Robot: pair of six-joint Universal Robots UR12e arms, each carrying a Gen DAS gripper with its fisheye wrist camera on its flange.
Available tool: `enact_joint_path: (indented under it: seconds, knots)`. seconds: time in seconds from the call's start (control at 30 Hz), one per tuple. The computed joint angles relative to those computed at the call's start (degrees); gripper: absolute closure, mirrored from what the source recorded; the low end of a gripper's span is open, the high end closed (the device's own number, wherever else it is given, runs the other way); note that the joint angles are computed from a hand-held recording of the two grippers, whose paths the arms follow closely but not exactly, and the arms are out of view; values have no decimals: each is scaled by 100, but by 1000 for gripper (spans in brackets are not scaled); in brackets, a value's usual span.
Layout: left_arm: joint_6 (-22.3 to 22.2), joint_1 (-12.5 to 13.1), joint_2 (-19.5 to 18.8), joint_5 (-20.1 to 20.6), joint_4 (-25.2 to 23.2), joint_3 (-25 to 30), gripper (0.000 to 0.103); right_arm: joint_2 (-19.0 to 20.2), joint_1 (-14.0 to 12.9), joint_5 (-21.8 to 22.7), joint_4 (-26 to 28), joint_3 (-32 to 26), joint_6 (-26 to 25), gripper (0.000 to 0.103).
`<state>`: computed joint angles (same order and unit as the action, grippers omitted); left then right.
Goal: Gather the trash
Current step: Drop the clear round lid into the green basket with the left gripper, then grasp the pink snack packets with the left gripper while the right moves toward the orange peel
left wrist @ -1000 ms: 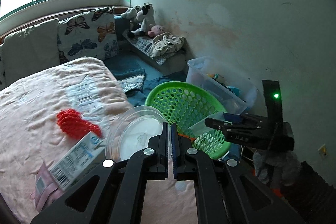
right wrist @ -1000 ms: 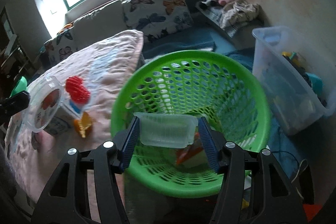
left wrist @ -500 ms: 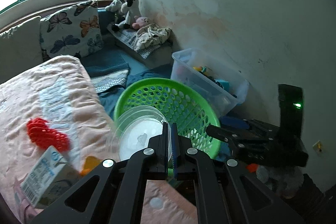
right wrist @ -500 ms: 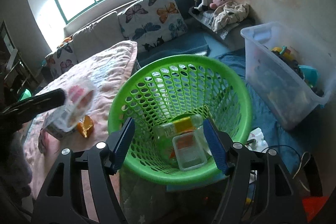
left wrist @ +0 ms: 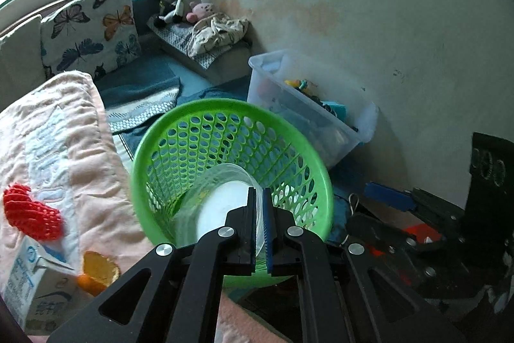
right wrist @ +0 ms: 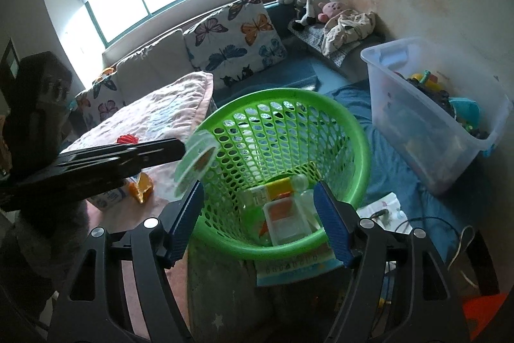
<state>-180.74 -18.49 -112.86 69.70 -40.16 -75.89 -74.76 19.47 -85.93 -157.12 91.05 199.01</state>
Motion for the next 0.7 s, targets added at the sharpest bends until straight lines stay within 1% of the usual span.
enact_joint_path:
  seconds: [0.1, 0.2, 0.23, 0.37, 0.63, 0.7]
  knots:
    - [-15, -22, -37, 51, -25, 34, 98, -40, -15, -5, -35, 75, 52, 32]
    - [-55, -16, -40, -30, -29, 31, 90, -72, -28, 1, -53, 136, 113, 32]
    - [-64, -9, -41, -49, -24, 26, 85, -82, -29, -2, -56, 154, 124, 32]
    - [-95, 12, 59, -4, 76, -118, 84, -114, -14, 20, -82, 201, 158, 32]
    - [-266, 184, 486, 138, 459, -672, 84, -142, 141, -4, -158, 219, 3, 32]
    - [-306, 235, 590, 156, 568, -817, 84, -121, 198, -22, -159, 183, -62, 30]
